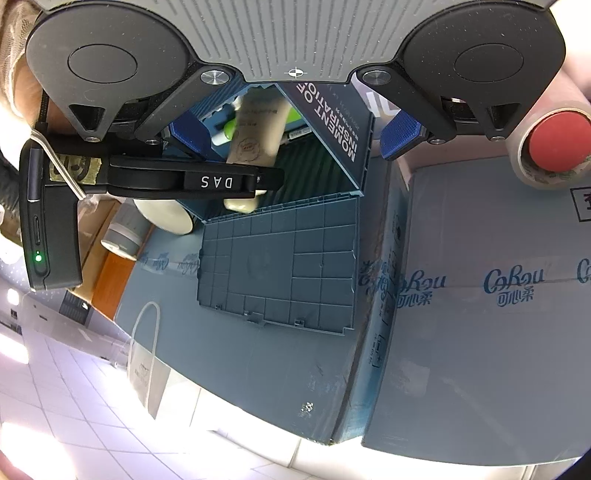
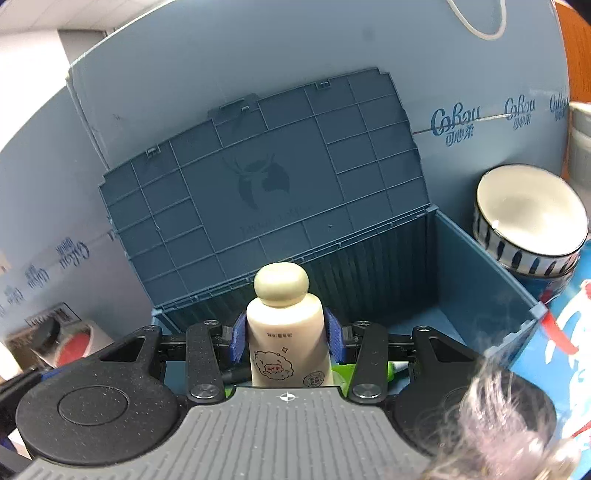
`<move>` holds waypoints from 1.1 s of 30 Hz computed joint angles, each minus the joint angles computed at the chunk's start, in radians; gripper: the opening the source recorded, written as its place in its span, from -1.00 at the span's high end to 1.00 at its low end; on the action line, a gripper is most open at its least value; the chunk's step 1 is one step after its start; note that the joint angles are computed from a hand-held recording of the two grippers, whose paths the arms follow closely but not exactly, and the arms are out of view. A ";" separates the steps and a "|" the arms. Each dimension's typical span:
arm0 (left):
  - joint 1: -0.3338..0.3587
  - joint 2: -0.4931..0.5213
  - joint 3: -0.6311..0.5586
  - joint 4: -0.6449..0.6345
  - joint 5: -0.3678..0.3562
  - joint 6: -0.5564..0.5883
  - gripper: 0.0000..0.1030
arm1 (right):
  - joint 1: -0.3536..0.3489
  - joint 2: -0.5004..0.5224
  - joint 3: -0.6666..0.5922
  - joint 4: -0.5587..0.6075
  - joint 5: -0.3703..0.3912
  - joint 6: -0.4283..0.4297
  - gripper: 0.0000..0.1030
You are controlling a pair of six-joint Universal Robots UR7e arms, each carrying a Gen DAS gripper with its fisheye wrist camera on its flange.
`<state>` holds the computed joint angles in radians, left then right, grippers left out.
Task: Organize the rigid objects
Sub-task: 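Carry the cream lotion bottle with the right gripper into the box, then open the right gripper to release the lotion bottle upright, then move the right gripper over the clear glass perfume bottle on the mat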
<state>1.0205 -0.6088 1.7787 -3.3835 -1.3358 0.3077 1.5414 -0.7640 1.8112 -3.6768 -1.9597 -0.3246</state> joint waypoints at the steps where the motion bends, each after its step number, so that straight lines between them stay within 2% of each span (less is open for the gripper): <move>1: -0.001 0.000 0.000 -0.001 -0.001 0.002 -0.93 | 0.008 0.014 -0.008 -0.015 -0.023 -0.010 0.21; 9: -0.004 0.001 0.000 -0.001 0.001 0.009 -0.93 | 0.023 0.009 0.020 -0.111 -0.081 -0.121 0.15; 11: -0.005 0.002 -0.001 0.002 0.004 0.009 -0.93 | 0.026 0.006 0.027 -0.117 -0.085 -0.125 0.09; 13: -0.007 0.003 -0.002 0.007 0.012 0.011 -0.93 | 0.034 0.016 0.020 -0.130 -0.116 -0.147 -0.05; 17: -0.011 0.006 -0.003 0.016 0.024 0.018 -0.93 | 0.047 0.058 -0.005 -0.231 -0.180 -0.264 -0.19; 19: -0.013 0.007 -0.002 0.012 0.024 0.021 -0.93 | 0.048 0.056 0.000 -0.251 -0.187 -0.278 -0.29; 21: -0.013 0.006 0.002 0.005 0.022 0.023 -0.93 | 0.029 0.037 0.015 -0.250 -0.153 -0.249 -0.30; 24: -0.013 0.006 0.003 -0.002 0.012 0.022 -0.94 | 0.018 0.000 0.069 -0.284 -0.102 -0.194 -0.47; 26: -0.019 0.010 0.004 -0.004 0.020 0.030 -0.94 | 0.011 -0.010 0.106 -0.348 -0.059 -0.175 -0.57; 28: -0.026 0.014 0.007 -0.009 0.024 0.044 -0.94 | -0.001 -0.019 0.154 -0.417 -0.004 -0.149 -0.76; 33: -0.044 0.020 0.021 -0.034 0.009 0.068 -0.94 | -0.024 -0.039 0.238 -0.560 0.050 -0.109 -0.83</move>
